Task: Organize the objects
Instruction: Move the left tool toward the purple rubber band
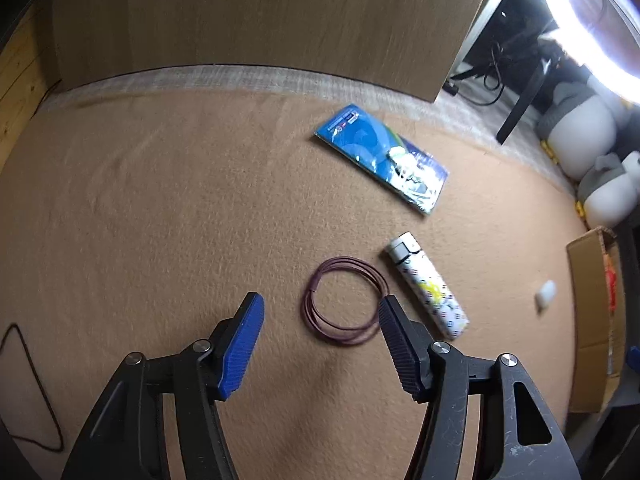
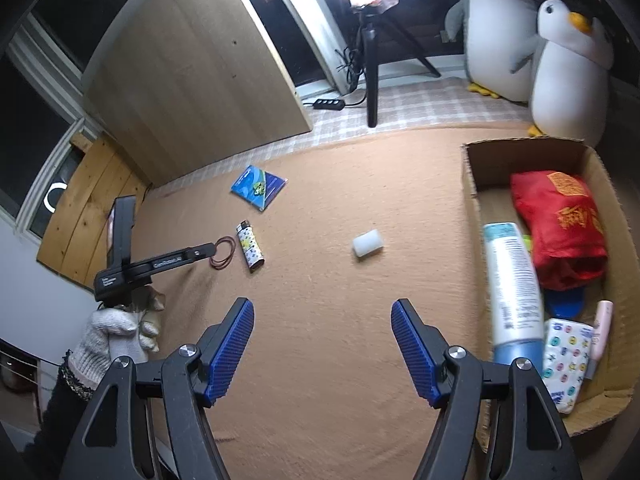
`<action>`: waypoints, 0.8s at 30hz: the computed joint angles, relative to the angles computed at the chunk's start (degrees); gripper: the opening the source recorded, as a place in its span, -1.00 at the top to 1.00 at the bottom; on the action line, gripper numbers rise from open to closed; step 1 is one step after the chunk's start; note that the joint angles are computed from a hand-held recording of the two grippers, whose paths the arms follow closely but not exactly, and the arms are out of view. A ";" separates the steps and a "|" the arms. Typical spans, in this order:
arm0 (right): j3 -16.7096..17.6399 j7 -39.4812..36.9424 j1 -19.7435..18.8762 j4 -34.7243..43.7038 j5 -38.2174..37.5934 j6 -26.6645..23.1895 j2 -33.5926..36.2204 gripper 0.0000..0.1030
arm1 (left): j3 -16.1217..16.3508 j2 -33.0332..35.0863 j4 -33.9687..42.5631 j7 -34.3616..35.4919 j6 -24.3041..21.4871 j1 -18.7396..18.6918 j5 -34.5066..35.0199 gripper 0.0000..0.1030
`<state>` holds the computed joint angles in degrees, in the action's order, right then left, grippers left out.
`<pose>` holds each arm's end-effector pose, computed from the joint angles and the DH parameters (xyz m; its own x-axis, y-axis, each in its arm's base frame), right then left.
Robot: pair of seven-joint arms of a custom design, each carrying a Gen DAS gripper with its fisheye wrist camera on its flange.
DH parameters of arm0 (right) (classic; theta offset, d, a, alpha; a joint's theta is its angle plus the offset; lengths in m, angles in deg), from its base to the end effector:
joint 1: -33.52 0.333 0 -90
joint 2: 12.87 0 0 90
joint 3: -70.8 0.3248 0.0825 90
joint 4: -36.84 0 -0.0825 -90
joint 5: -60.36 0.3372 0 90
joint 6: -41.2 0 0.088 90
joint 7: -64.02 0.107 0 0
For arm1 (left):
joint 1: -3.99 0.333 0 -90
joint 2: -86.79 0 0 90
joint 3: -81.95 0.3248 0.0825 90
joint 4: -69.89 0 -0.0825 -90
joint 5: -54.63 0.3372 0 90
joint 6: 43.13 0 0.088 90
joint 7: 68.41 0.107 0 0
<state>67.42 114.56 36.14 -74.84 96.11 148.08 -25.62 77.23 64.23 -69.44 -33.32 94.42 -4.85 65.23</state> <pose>0.4595 0.0358 0.6180 0.5452 -0.7357 -0.4018 -0.8203 -0.3695 -0.4365 0.3984 -0.0981 0.5171 0.5385 -0.8264 0.1644 -0.7499 -0.5590 -0.3539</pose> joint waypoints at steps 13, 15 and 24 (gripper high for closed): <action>1.98 6.29 1.85 3.44 -2.99 2.21 6.37 -0.31 | -1.35 2.73 2.01 2.51 -1.96 0.56 3.22 0.42; 2.10 7.65 2.14 4.82 -3.34 1.84 8.11 -0.31 | -1.25 1.55 0.63 2.50 -0.76 0.07 2.62 0.44; 3.63 12.39 4.73 9.24 -8.72 4.33 14.79 -0.31 | -1.70 -2.28 -3.58 1.00 1.46 -2.32 1.93 0.65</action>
<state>71.05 126.94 40.87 -65.60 87.39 152.40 -10.83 75.53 61.95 -73.02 -32.32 95.88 -7.17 67.16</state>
